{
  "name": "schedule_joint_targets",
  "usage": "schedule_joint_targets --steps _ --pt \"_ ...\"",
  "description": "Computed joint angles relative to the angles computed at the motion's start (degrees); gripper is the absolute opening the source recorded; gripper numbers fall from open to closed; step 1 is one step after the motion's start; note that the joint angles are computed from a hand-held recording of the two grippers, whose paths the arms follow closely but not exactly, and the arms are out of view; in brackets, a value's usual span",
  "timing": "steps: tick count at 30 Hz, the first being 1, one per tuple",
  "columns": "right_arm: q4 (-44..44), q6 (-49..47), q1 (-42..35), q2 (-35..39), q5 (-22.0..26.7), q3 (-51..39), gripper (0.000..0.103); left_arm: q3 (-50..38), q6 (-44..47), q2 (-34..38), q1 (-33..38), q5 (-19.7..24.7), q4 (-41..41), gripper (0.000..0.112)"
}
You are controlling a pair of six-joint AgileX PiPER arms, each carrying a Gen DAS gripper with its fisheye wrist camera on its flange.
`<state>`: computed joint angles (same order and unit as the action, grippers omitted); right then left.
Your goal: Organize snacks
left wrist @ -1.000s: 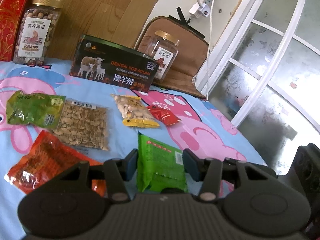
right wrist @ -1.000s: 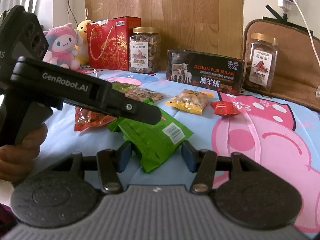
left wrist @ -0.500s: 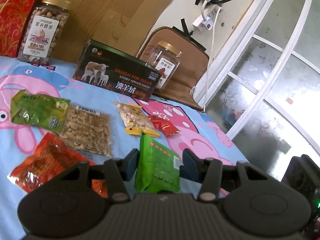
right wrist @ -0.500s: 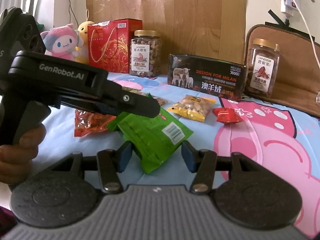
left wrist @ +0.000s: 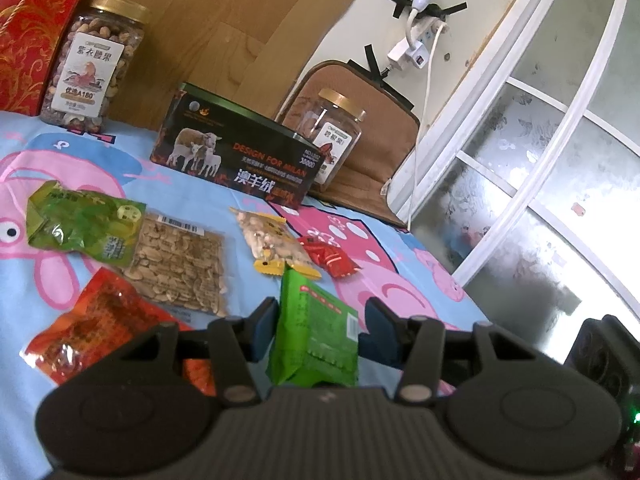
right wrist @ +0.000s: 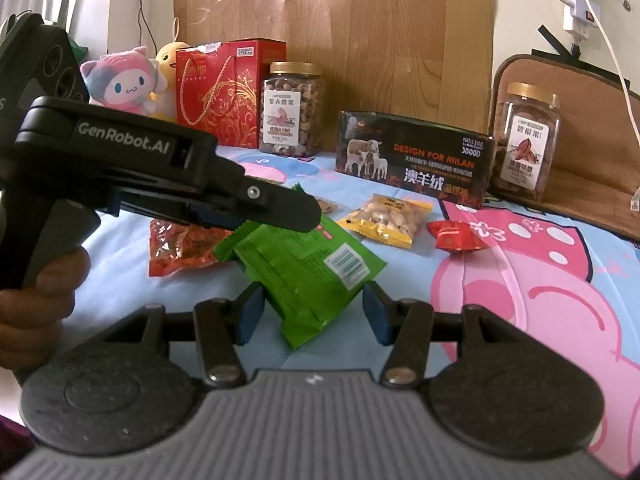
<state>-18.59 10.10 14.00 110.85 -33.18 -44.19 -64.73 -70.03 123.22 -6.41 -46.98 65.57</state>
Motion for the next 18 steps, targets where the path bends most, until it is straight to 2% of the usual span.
schedule_joint_targets --steps 11,18 --pt "1.7 -1.6 0.5 0.1 -0.2 0.1 0.057 0.2 0.6 -0.1 0.0 0.0 -0.4 0.048" --pt "1.7 -2.2 0.7 0.3 -0.6 -0.3 0.057 0.8 2.2 -1.8 -0.9 2.5 -1.9 0.048"
